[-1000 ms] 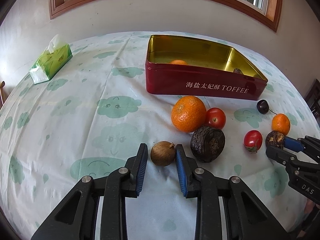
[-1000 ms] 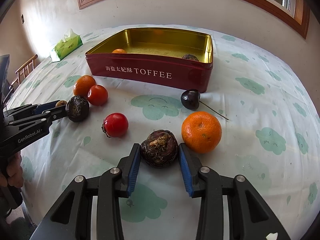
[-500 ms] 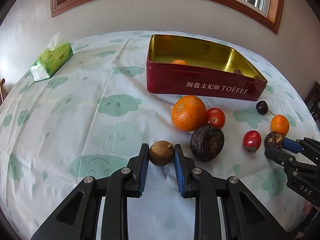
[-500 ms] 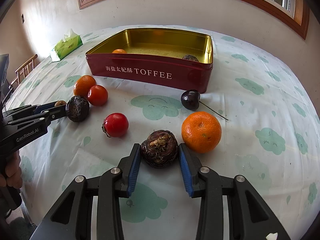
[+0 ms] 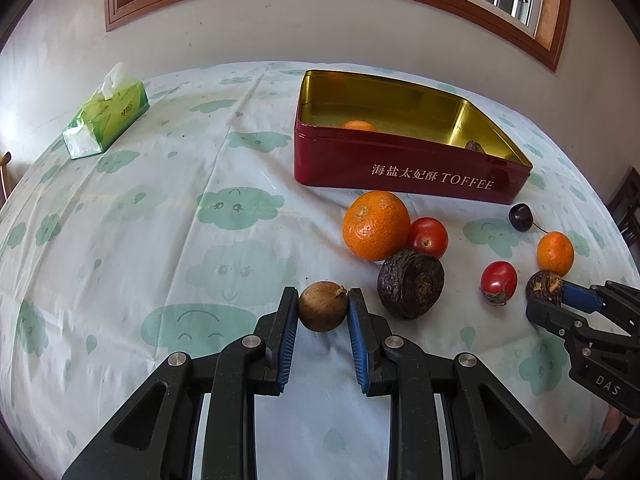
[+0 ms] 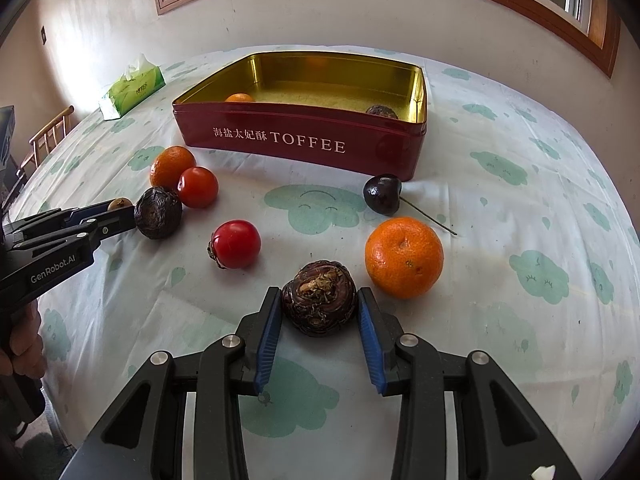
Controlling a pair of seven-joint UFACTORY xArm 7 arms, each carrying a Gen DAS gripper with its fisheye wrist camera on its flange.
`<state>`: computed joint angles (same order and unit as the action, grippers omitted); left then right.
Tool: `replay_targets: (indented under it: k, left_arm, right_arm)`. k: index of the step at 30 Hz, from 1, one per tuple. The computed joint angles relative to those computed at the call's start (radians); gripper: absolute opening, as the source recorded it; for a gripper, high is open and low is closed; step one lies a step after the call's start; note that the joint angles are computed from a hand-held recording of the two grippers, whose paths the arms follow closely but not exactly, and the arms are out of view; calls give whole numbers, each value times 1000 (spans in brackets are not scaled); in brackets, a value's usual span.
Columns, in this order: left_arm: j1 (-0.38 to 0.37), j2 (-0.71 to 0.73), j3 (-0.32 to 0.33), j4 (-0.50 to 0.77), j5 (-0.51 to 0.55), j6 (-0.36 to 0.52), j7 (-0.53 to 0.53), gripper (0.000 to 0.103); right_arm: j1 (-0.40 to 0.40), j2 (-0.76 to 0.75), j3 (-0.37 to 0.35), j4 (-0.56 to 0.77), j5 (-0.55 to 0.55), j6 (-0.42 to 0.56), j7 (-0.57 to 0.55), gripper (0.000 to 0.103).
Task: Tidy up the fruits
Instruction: 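Carry the small brown fruit and the dark fruit in both grippers to the tin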
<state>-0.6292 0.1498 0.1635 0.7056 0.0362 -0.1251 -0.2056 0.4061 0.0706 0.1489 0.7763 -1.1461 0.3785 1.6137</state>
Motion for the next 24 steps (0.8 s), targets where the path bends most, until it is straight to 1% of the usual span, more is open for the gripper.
replay_targets:
  k: [2,4,5,7,9,11,13,16,18,21,23,24]
  left_arm:
    - [-22,-2,21,-2,-1,2,-4,26]
    - [-18,-7,18,-5,1,3,-5,26]
    - [-36,-10,37,-7,4,4,-9,26]
    - [-18,-15,20,-11,6,1,-10,26]
    - [-29,-20,32,-13,7,0,-13,26]
    - [-1,-26,4,-17,5,-5,-11,26]
    - [11,-31,-9,-19,1,-4,-7,26]
    - [-5,-37,7,-22,-4,-6,-3,26]
    - [32,-45,-32,-26,-9,-8,0,26]
    - [25,-54,-27,-29,-17,-11,6,26]
    - [51,-59,-54,-29,-20,-14,13,26]
    - [100,-61,-102,-30,-20,-17,16,26]
  right_arm:
    - [1,-3,1,-4,-1,-2,5,35]
    - [1,-9,2,-9,-3,-8,10,35]
    - [1,-13,3,-12,-5,-9,16,35]
    - [-1,-21,6,-17,-9,-15,23,35]
    - [-2,-29,10,-21,-15,-16,32,35]
    - [-5,-41,13,-26,-22,-18,41,35]
    - [-8,-53,20,-31,-26,-15,46,35]
    - [-15,-63,28,-30,-29,-10,47,35]
    - [-19,-68,31,-30,-33,-10,49,35]
    - [-23,-72,36,-29,-30,-9,43,35]
    - [-25,-75,38,-26,-28,-5,37,35]
    - [-26,-77,39,-25,-26,-2,33,35]
